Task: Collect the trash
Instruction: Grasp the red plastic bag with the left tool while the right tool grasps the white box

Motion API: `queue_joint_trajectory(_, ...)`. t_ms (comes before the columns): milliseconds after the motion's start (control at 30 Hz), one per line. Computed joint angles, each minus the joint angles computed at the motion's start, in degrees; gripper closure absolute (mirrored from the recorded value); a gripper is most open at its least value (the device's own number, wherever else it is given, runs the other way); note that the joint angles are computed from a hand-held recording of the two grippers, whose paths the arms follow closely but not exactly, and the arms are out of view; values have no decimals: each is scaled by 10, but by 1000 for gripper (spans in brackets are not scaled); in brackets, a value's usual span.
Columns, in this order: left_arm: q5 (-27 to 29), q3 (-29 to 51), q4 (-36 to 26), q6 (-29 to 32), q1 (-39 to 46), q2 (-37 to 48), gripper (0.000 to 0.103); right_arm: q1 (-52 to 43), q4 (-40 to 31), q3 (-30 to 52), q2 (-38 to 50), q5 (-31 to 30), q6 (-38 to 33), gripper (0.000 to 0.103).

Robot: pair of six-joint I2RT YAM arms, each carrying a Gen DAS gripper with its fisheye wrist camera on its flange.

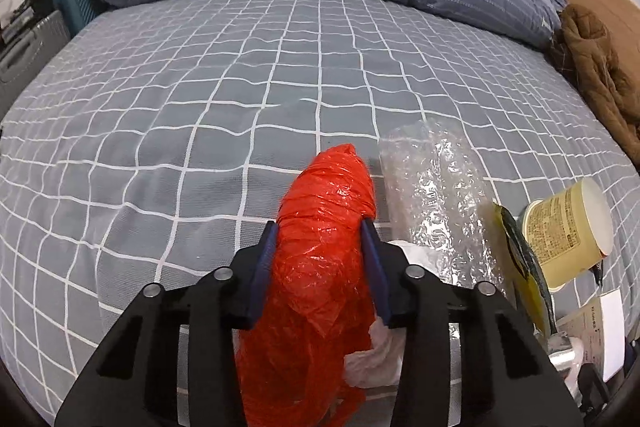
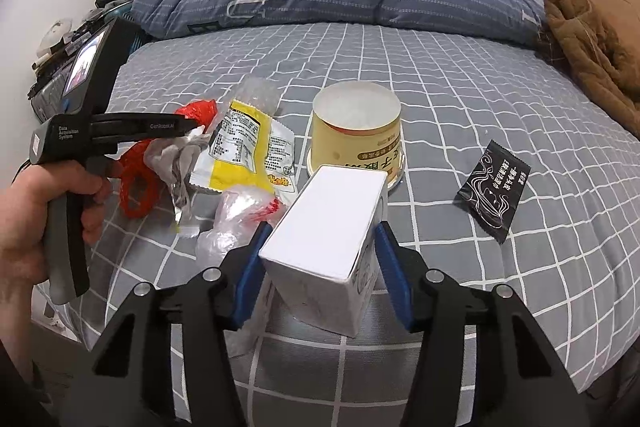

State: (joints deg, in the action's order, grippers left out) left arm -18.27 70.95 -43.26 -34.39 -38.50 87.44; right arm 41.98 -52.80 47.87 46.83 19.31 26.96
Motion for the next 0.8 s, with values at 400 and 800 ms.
queue_joint_trajectory(400, -30, 14, -44, -11, 7, -42, 67, -25, -3, 8, -6, -13, -13, 58)
queue_joint_trajectory(800, -80, 39, -124, -45, -20, -74, 67, -77, -23, 3, 16, -52, -18, 64)
